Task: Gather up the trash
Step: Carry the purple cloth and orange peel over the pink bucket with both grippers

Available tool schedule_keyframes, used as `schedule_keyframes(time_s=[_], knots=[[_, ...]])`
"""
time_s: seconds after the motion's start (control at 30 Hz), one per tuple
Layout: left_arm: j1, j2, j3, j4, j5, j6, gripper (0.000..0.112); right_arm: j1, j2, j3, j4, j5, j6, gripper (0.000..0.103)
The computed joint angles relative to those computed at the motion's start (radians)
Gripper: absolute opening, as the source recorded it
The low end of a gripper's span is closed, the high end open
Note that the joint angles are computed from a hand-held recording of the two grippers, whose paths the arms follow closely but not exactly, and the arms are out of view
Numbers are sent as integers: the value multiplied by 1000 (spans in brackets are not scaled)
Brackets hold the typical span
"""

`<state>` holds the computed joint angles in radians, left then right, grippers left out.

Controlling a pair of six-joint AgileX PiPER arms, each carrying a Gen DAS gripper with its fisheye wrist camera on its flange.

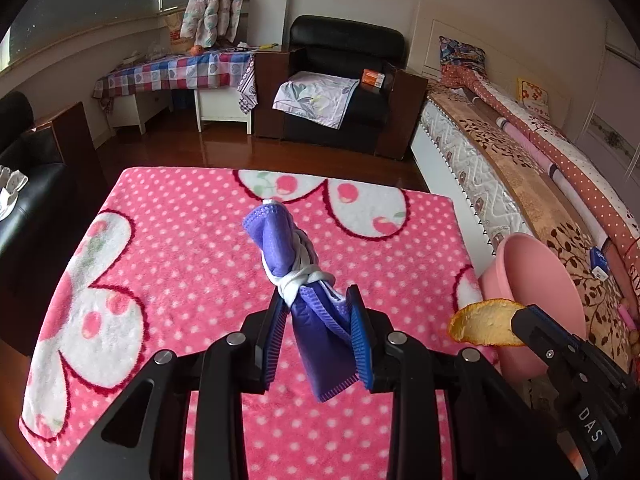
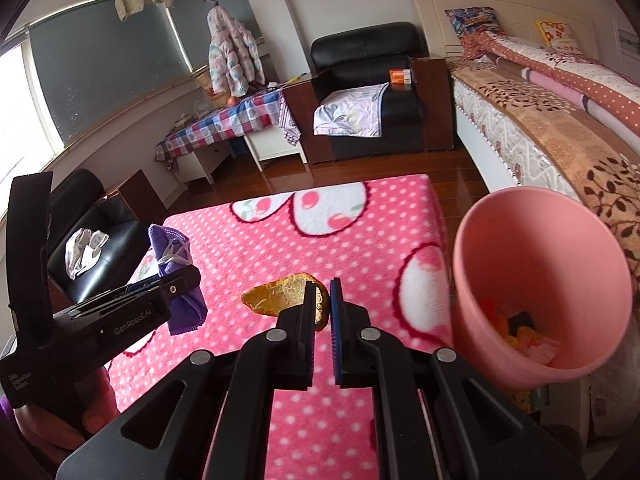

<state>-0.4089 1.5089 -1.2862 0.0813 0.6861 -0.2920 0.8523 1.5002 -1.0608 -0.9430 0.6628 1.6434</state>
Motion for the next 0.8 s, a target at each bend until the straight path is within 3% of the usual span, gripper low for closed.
schedule_keyframes(time_s=[0.47, 0.8], knots=[[-159, 53, -100, 67, 21, -49, 30, -17, -157, 137, -54, 105, 107, 7], [-223, 86, -165, 4, -3, 13, 30, -55, -251, 217, -64, 162, 146, 7]])
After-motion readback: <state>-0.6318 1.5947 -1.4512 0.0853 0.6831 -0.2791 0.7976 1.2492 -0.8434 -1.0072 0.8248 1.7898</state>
